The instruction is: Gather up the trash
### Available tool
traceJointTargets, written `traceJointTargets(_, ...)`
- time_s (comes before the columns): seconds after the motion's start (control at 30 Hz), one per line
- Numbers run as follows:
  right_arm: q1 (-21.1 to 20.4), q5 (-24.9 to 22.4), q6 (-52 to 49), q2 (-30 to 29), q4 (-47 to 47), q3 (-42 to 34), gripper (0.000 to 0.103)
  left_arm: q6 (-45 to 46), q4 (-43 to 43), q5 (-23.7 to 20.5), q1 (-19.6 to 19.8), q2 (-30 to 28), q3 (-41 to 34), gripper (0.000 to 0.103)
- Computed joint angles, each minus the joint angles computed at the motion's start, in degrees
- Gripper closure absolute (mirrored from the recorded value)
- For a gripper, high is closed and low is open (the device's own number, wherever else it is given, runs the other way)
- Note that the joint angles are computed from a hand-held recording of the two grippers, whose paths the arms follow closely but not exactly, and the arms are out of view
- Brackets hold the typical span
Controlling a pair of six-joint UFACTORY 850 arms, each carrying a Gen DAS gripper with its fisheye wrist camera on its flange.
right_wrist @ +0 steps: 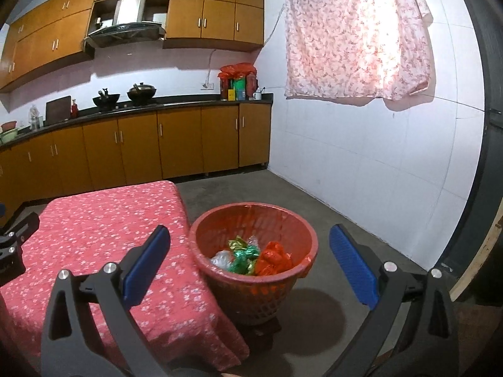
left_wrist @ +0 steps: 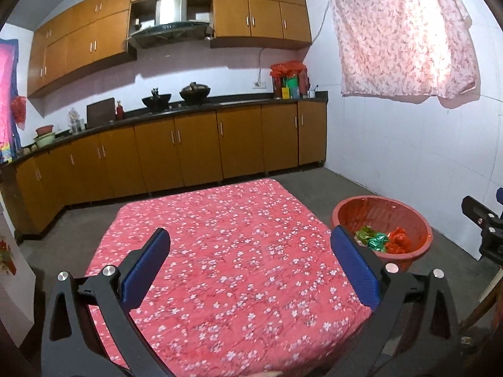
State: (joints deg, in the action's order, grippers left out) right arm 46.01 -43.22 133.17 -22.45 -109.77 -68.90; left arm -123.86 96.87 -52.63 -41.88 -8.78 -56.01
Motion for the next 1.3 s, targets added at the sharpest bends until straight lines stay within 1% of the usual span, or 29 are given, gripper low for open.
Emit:
traceJointTargets(0.17,1.8,-0.9,0.4,0.9,-0.3,1.5,0.004,-1.6,0.1,-2.2,-1.2,1.8,2.4,0.002)
traceJointTargets(0.33,2.8,-0.6,0.8,1.3,-0.5,2.1,0.004,-3.3,-0.1,-3.0,-1.8,2.9,3.8,0.002)
traceJointTargets(0.5,3.6,-1.3,0.8,1.5,-0.5,2.4,0.004,-3.9,-0.4,-3.6,-2.2,3.4,4.7,0.002)
traceJointTargets(1.3,3.8,0.1,1.1,1.7,0.7,2.6,0.004,-5.0,-0.8,-1.9,-2.1,4.5,6.2,0.002)
